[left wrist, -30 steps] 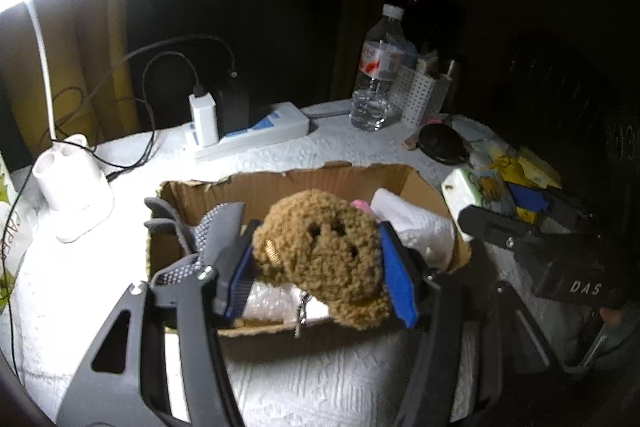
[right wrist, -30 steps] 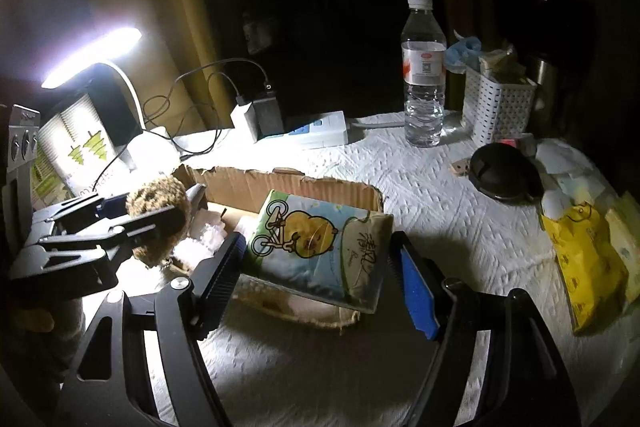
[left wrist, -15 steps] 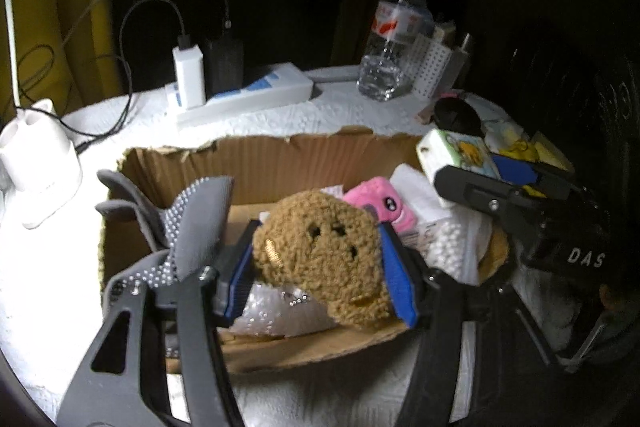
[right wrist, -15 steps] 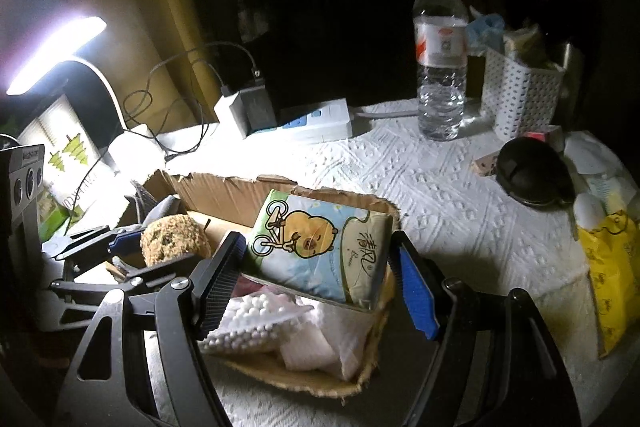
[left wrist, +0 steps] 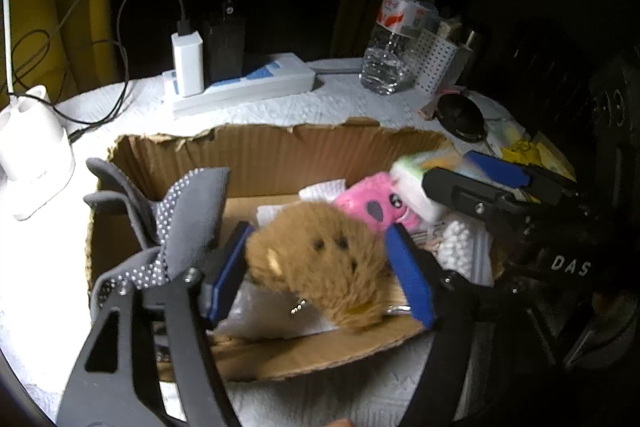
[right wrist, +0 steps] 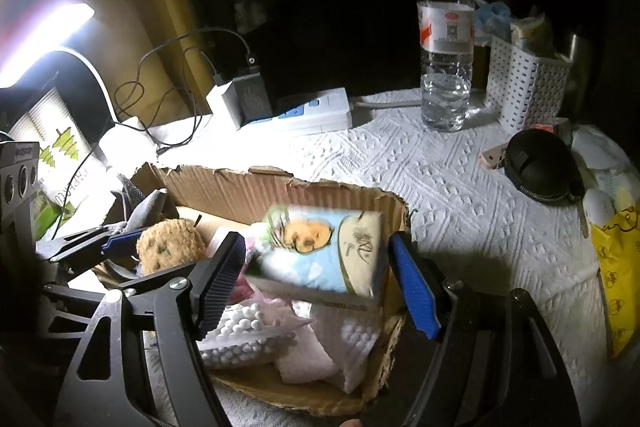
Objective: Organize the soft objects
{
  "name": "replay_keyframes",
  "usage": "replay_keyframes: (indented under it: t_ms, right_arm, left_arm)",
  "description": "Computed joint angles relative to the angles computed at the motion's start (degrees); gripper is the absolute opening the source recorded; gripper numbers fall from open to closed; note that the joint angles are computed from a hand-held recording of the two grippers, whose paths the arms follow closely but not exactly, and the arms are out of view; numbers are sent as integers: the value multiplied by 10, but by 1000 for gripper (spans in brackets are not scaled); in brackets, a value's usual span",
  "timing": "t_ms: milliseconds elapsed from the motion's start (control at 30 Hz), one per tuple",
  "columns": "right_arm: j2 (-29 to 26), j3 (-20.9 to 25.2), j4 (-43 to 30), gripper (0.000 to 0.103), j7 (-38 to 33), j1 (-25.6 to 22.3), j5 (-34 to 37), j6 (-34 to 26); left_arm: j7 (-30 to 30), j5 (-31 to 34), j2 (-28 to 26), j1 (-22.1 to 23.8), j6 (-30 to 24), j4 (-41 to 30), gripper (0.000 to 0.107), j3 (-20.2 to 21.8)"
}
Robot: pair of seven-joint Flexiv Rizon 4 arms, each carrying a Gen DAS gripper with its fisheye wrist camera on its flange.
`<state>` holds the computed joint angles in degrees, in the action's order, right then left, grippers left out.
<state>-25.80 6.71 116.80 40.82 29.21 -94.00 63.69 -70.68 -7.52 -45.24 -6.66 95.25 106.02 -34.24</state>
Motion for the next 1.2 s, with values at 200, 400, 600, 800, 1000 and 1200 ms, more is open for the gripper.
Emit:
replay_keyframes:
  t_ms: [200, 400, 600, 800, 1000, 1200]
  right_arm:
    - [13, 4, 10, 83, 1, 8, 12, -21]
    - [30, 11, 22, 83, -3, 17, 24, -41]
    - [50, 21, 34, 83, -11, 33, 47, -72]
    - [72, 34, 45, 83, -21, 51, 70, -110]
    - [93, 49, 52, 83, -31, 76, 95, -157]
    - [117, 68, 58, 83, -44, 102, 123, -213]
  left_arm:
    - [-8, 14, 12, 14, 24, 20, 80, -11]
    - [-26, 37, 31, 29, 52, 45, 84, -17]
    - [-55, 72, 53, 52, 84, 76, 90, -30]
    - [-92, 109, 76, 78, 112, 104, 90, -45]
    - [-125, 147, 101, 100, 133, 131, 90, -56]
    - [-158, 171, 141, 105, 146, 156, 91, -49]
